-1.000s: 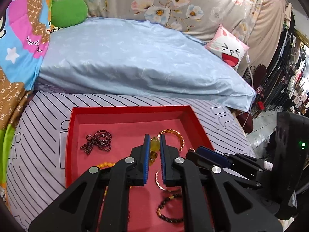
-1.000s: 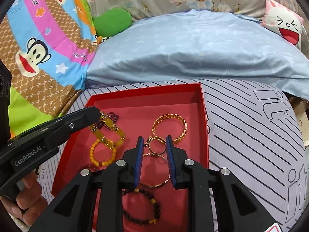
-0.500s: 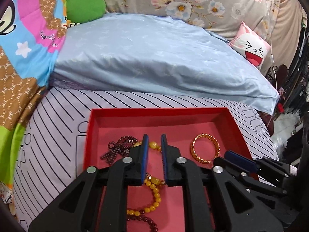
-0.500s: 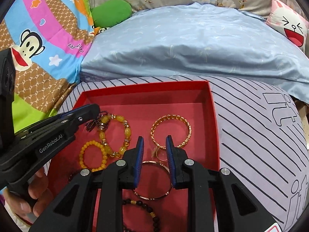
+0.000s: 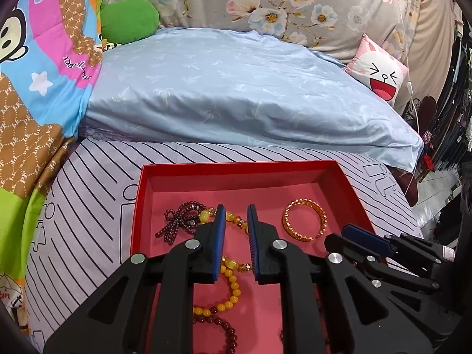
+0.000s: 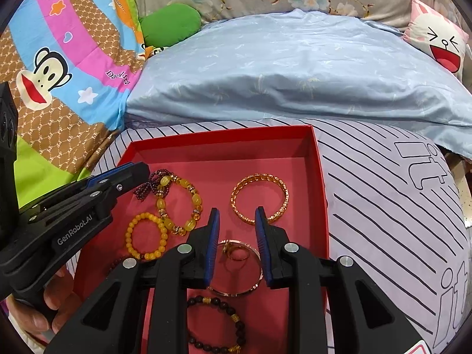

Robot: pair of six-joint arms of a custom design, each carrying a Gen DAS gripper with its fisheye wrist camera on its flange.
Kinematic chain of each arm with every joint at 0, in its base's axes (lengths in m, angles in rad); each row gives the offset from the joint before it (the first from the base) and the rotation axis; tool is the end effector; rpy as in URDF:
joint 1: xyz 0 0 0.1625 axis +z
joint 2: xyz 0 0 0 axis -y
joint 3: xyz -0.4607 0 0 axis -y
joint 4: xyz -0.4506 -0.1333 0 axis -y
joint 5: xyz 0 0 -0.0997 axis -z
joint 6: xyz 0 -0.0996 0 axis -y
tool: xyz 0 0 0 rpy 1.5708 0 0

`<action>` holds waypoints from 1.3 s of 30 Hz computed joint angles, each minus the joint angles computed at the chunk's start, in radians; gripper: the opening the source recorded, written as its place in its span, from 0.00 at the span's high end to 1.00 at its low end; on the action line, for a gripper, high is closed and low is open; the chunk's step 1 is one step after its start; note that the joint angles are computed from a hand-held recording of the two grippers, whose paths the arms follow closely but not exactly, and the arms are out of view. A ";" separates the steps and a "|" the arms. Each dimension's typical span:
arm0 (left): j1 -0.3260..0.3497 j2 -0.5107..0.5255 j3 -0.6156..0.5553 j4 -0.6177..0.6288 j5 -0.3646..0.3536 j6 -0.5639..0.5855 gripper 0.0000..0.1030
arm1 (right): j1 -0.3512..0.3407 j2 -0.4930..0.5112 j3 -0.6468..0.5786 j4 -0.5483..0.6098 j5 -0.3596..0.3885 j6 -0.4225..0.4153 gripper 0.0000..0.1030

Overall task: Organize jewelry
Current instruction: 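Lower both pieces into the red tray and open both tools, then move both open tools back to the two small gold earrings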

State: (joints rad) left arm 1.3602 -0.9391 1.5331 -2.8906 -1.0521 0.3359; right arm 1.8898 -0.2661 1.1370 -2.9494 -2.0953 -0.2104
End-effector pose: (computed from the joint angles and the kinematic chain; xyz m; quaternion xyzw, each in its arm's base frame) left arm 0.0161 -0.7985 0.2836 0.1562 0.8946 -0.3274 0.2608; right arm 0.3501 -0.7940 -0.0879 0.1817 -0.9193 0.2558 0.2374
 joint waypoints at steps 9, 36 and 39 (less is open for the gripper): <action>-0.024 -0.062 0.098 -0.063 0.011 0.014 0.86 | 0.014 -0.050 0.098 -0.062 0.006 0.004 0.77; -0.072 -0.338 0.539 -0.244 0.049 -0.021 0.86 | 0.091 -0.198 0.525 -0.324 -0.047 0.001 0.77; -0.069 -0.345 0.577 -0.276 0.077 -0.024 0.86 | 0.097 -0.197 0.557 -0.342 -0.057 0.007 0.77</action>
State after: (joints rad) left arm 1.2909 -1.2845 2.1106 -3.1670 -0.9746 0.3117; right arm 1.9864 -0.4634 1.6940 -3.2918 -2.1527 -0.2031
